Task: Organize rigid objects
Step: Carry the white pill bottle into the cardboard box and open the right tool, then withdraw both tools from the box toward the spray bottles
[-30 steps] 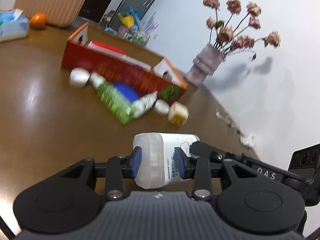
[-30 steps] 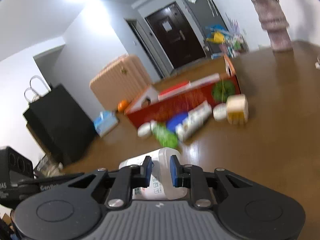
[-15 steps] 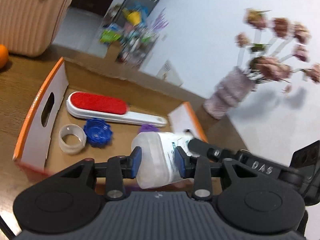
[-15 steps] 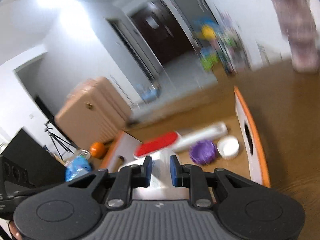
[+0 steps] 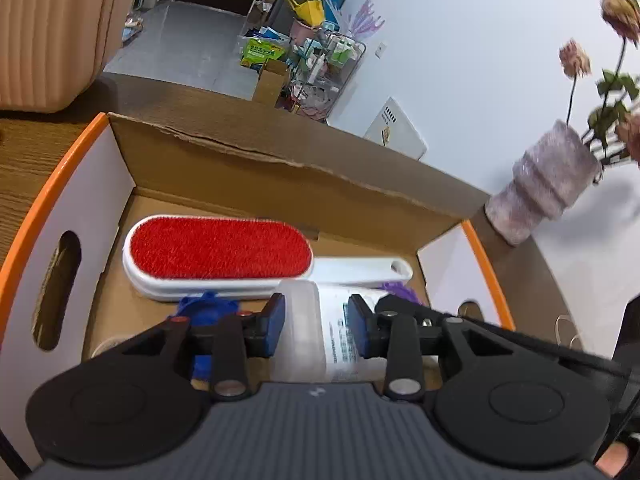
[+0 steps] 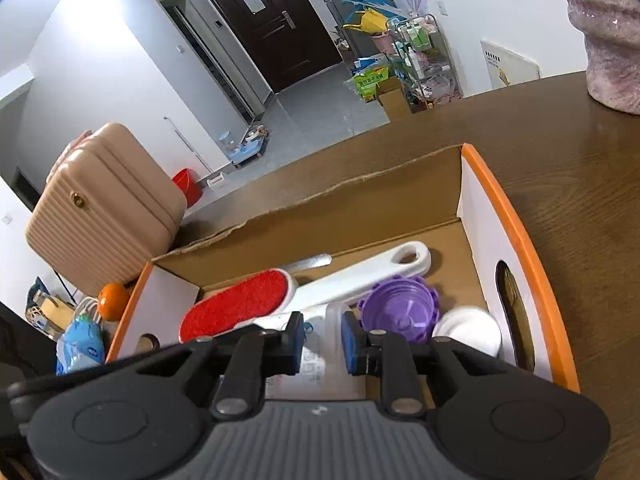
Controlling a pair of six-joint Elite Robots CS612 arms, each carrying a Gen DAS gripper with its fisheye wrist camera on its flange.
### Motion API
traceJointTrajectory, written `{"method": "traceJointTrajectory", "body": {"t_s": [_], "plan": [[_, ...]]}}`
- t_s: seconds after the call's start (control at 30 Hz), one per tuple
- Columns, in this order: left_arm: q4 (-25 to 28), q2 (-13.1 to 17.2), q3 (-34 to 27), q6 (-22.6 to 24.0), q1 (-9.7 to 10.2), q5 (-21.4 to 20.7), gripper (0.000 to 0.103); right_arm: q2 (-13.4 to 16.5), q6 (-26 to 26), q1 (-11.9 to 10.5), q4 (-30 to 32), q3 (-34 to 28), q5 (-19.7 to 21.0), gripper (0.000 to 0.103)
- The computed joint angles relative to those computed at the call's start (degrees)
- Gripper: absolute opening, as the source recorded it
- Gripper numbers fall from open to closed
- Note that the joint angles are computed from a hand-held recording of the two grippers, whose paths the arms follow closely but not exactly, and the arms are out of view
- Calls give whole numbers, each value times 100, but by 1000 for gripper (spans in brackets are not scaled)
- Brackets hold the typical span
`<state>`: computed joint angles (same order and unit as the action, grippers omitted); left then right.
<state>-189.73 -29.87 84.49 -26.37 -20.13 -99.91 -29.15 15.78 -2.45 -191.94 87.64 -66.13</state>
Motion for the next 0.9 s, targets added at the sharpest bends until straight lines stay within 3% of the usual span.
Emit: {"method": "traceJointTrajectory", "body": {"t_s": [0.13,0.23,0.3,0.4,0.47,0.6,0.7,0.8,0.9], "plan": [[-265,-126,210,181,19,20,39,-116,-118,-75,-152,171,177,24],[-459,-333,511,577,-52,414,49,-306,-304,-105,-341,389,75,32],[-588,-505,759,865,-110,707,50,-470,-479,-124,-413,595,7,32],[-894,-783,1197,1085,-163,1006,63,-782,-866,-146,-680,1040,-201,33],[-1168,-969,1537,1225,-205,1222,71,-1003,-1114,-173,-988,1399,-293,41],[-1765,-1270,2221,1612,-364,1870,82,-1341,-1750,-157,-1930,2108,-798,73],[-2625,-1327,2711,1799,-546,2460,97,-1413,-2125,-152,-2817,2555,-1033,93],[-3399,-1335,3112,1929,-680,2710,99,-1495,-1992,-231,-3262,2914,-915,95],[-3718,-1410,3422,1873,-781,2742,100,-1539,-1846,-273,-3525,3180,-829,95]]}}
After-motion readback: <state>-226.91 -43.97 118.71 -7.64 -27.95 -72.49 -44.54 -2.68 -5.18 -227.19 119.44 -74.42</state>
